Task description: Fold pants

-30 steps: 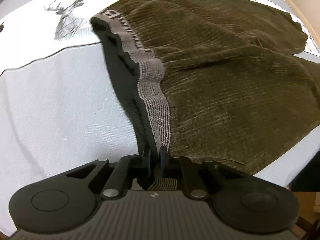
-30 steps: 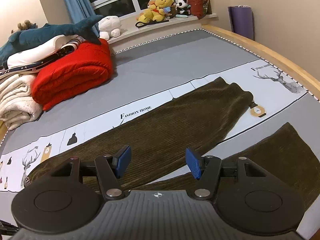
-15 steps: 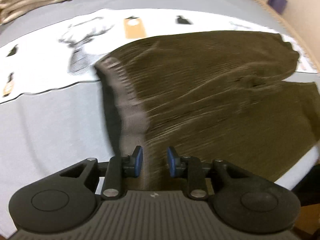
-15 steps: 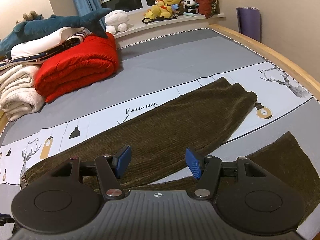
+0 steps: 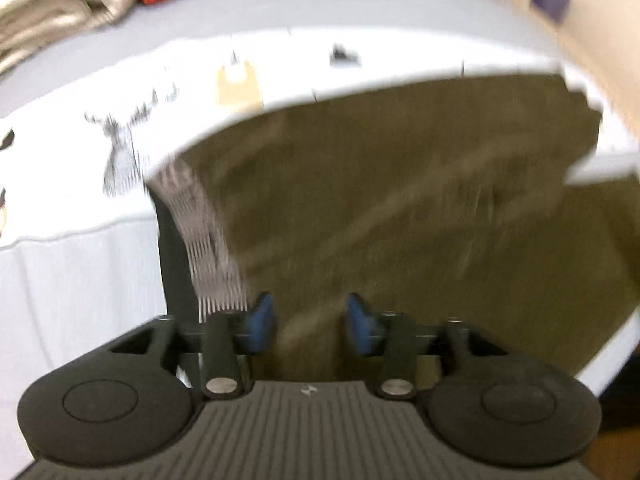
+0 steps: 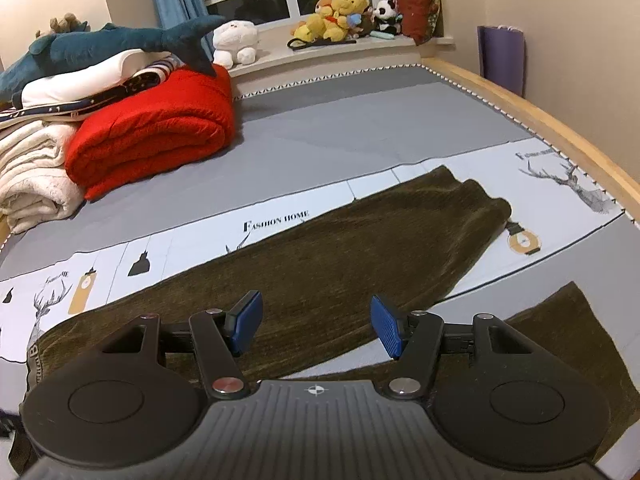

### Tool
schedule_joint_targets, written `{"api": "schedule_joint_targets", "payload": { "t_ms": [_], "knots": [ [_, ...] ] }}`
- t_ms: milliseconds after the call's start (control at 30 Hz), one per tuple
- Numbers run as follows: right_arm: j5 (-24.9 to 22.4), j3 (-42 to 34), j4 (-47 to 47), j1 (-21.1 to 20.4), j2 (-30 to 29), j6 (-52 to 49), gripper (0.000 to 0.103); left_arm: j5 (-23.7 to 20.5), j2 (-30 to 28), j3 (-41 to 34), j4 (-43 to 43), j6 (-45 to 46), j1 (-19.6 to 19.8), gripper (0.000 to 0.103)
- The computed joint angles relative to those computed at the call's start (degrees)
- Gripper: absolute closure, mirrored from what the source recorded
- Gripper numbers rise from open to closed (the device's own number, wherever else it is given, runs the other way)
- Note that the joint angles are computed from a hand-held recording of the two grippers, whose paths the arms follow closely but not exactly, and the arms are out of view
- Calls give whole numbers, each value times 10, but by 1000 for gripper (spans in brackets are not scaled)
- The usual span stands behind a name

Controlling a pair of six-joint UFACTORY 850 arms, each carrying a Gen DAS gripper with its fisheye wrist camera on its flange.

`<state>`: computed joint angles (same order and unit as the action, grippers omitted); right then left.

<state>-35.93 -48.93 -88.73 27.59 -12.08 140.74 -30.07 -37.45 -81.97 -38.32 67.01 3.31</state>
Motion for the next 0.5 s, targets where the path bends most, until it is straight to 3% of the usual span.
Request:
{"api": "schedule_joint_targets", "payload": {
  "t_ms": [167,333,500],
  "knots": [
    [-19,-5,-3,2,-7,-7,41,40,-8,-23,-97,15,-11,45],
    [-31,-19,-19,7,-21,-23,41,73,-26,-42,-222,109,-17,45],
    [-28,-39,-30,10,-36,-41,41,96,-51,-74,-221,101,-26,45]
  ]
}}
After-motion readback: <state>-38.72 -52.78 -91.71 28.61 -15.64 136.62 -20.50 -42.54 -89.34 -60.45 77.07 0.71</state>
